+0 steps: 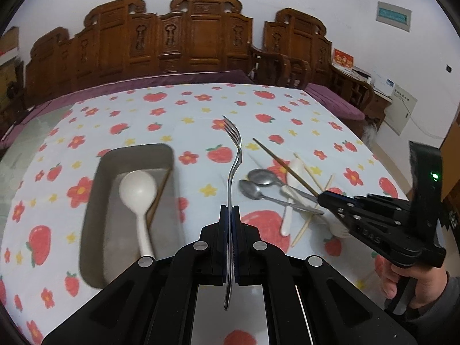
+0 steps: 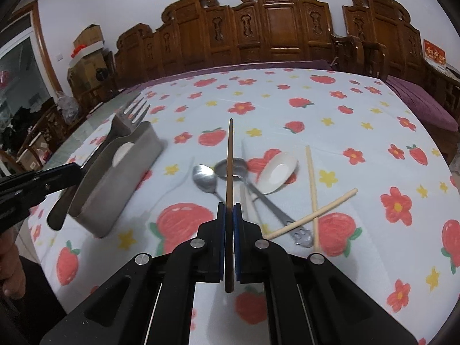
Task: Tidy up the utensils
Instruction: 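Carry the steel fork to the tray with the left tool while the right tool grasps a wooden chopstick, then open the left tool to drop the steel fork into the tray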
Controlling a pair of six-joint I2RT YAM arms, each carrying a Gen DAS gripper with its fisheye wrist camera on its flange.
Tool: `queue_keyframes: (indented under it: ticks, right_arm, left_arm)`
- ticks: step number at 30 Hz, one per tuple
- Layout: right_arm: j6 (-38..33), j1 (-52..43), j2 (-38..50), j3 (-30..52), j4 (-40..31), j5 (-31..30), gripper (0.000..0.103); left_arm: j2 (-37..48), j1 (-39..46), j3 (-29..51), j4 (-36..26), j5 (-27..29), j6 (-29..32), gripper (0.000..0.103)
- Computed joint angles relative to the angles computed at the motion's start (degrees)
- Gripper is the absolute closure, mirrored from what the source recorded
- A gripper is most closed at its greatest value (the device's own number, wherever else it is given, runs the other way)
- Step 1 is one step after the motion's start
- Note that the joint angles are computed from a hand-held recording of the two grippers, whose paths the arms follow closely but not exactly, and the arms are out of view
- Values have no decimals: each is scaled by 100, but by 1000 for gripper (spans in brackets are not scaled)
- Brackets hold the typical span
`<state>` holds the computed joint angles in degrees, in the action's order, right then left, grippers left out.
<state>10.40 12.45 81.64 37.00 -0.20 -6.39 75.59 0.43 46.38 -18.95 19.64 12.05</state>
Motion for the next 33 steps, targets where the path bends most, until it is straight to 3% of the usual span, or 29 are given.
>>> queue_keyframes:
  ticks: [18, 33]
  right_arm:
    - [82, 678, -441, -96, -123, 21, 97]
    - [121, 861, -579, -112, -139, -41, 97]
  left_arm:
    - [872, 975, 455, 53, -126, 252, 101]
    - [1667, 915, 681, 295, -794, 155, 101]
